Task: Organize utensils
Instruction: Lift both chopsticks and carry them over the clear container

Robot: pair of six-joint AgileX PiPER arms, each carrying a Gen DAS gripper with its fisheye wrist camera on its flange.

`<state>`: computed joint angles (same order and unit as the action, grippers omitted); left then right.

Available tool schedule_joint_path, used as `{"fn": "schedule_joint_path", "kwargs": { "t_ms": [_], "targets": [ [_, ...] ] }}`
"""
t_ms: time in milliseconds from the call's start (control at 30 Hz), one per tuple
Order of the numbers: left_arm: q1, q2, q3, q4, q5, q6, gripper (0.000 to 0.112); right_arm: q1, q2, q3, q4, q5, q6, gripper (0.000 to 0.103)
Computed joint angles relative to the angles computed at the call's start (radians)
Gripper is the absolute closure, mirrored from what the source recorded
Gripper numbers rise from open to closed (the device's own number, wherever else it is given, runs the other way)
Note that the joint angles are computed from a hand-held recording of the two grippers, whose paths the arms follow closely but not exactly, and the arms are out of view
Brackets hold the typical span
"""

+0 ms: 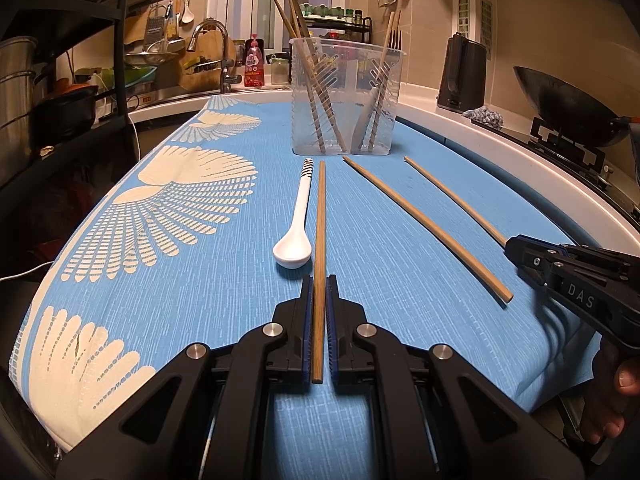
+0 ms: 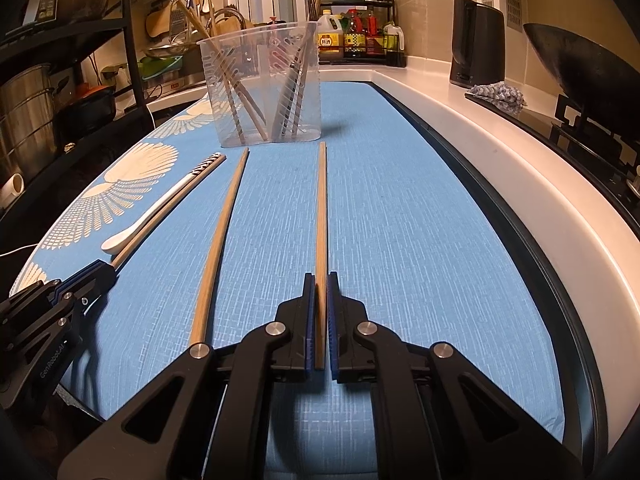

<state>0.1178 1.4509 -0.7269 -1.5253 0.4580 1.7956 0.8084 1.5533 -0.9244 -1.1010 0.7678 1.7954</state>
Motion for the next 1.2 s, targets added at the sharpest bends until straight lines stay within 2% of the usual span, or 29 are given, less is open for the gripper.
{"fn": "schedule_joint_path", "kwargs": {
  "t_ms": [167,700,933,1200],
  "targets": [
    [0.009,-0.006,-0.005,0.023,0.016,-0.026,0.106,0.004,-0.019,0.006,0.001,0.012,0.012,0.097],
    [0.067,-0.131,-0.039,0.061,0.127,-0.085,0.106,0.076,-0.130,-0.063,-0.032,0.165,-0.051,0.097],
    [0.078,-0.151,-0.102,0.084,0.156,-0.133,0.106,0.092,-0.166,-0.110,-0.055,0.220,-0.098,0.097],
    [0.073,-0.132,-0.200,0.137,0.170,-0.229,0.106,0.079,-0.177,-0.185,-0.068,0.240,-0.175,0.097]
  ]
}}
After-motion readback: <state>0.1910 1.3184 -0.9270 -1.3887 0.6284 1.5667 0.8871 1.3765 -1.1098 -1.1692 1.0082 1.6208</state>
